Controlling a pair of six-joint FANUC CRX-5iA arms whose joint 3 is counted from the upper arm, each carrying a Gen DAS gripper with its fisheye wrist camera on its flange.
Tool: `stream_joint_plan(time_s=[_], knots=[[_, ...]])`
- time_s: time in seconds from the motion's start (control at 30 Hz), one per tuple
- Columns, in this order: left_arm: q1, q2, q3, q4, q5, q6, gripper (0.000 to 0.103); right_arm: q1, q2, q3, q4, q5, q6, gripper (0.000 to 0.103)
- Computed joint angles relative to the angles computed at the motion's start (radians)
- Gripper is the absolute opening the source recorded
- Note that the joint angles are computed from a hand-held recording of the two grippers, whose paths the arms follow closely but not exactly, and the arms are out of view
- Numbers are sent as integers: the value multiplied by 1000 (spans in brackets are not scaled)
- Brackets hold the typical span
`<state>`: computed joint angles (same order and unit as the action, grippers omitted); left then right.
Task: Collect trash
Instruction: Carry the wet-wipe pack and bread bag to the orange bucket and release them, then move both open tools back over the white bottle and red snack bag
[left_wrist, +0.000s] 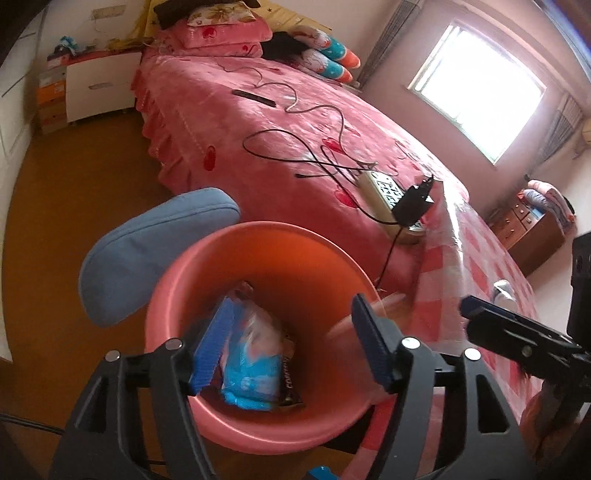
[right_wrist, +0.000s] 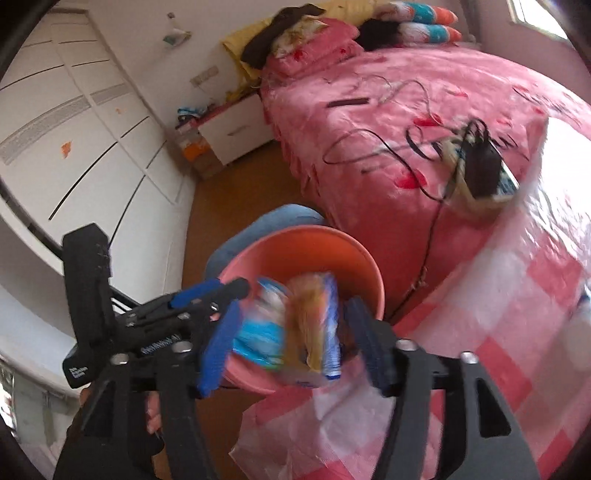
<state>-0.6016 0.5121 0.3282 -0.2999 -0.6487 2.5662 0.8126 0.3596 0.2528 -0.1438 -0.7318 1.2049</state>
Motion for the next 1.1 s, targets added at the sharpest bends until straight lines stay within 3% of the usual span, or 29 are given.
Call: stream_joint_plan(time_s=[0.2,0.37,1.1], knots=[[-19,5,34,-42,-33,25,70,24,-97,-168,222,108,-187,87],[-42,11,67,-55,-47,8,70,28,-171,-297,372,168,-326,88],[-151,130,329,-10,-178,-202,73,-25,-389,-614,635,244,-655,88]])
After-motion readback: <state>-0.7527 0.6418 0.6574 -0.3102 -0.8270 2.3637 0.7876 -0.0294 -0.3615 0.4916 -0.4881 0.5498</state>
